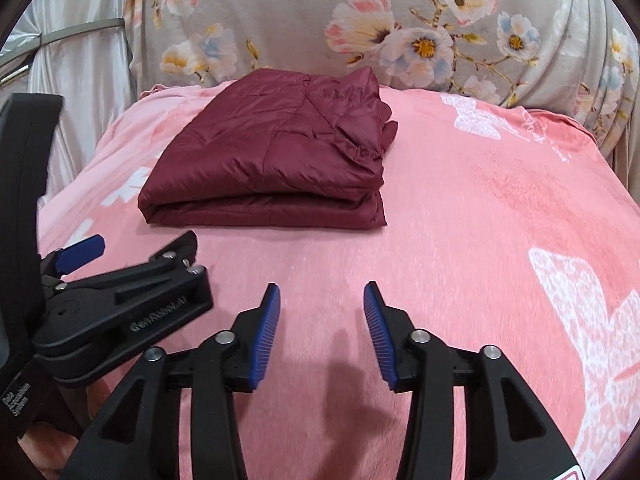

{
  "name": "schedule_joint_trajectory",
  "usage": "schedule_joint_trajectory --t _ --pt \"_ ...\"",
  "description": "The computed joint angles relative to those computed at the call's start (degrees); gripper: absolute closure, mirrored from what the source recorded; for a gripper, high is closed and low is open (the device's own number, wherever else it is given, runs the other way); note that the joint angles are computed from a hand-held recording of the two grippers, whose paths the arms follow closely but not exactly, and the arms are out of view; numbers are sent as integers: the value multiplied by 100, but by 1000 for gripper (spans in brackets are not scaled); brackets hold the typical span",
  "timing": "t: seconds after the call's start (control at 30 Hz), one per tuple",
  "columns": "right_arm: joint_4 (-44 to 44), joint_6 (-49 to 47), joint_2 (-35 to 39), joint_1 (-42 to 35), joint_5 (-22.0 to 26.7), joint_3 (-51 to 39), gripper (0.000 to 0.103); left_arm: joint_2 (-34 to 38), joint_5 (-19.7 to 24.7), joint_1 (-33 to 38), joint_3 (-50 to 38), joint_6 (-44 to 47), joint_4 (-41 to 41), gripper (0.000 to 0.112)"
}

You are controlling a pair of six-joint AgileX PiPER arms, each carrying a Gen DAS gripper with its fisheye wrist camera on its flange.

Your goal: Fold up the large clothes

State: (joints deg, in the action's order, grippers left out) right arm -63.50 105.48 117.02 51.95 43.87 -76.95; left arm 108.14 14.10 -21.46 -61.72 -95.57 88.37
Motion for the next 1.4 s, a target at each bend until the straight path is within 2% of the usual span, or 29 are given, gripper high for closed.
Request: schedule_joint_trajectory --t 0.1,0.17,0.43,0.93,1.4 --pt "61 71 -5 -52 -33 50 54 -95 56 -17 205 -897 784 16" --pt "166 29 6 -100 -64 51 54 -102 77 -12 243 -992 827 15" --pt "389 -161 75 -139 -174 9 54 -30 47 21 196 -687 490 15" --pt "659 -387 206 -72 258 -209 53 -29 355 -100 247 -984 739 15" --pt "630 -447 219 -31 430 -246 53 -44 302 -93 273 -1062 884 15"
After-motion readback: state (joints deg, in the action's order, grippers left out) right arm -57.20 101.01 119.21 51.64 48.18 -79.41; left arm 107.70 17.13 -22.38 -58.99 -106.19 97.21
